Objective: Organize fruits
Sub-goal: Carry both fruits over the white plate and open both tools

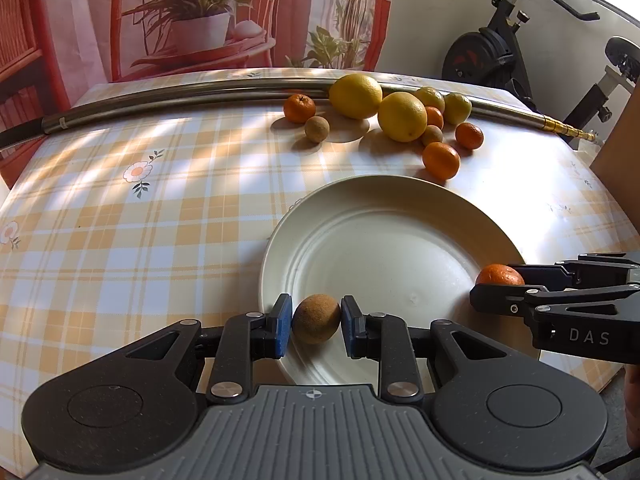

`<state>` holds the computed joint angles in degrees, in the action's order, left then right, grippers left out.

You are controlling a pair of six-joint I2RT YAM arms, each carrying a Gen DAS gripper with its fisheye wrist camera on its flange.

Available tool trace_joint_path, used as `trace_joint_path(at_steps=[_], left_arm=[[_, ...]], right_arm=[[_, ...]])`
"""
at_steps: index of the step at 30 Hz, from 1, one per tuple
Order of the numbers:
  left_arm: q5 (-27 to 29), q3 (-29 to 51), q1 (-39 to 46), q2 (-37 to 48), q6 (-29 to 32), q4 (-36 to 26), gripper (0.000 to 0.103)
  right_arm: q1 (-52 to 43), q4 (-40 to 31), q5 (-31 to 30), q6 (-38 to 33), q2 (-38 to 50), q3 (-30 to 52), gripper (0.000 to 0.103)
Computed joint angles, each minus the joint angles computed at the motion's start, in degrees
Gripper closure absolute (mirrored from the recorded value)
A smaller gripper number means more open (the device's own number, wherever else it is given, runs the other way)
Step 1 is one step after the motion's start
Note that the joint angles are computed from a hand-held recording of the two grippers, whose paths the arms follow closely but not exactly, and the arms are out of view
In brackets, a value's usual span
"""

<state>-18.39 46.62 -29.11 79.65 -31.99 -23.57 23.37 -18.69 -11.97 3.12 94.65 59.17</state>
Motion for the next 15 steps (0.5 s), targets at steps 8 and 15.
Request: trace_joint_path(at_steps=[8,15], left_arm=[[-0.35,-0.50,0.02,-1.10,-0.47,0.40,0.074],[-1.28,-0.80,-0.18,-3.06,-0.38,0.99,0.074]], right_arm=[[-0.32,0.57,-0.92,0.39,-0.70,-0.47,0.067],[-0.67,1.61,-1.84,0.96,-2.09,-0.88,0.067]])
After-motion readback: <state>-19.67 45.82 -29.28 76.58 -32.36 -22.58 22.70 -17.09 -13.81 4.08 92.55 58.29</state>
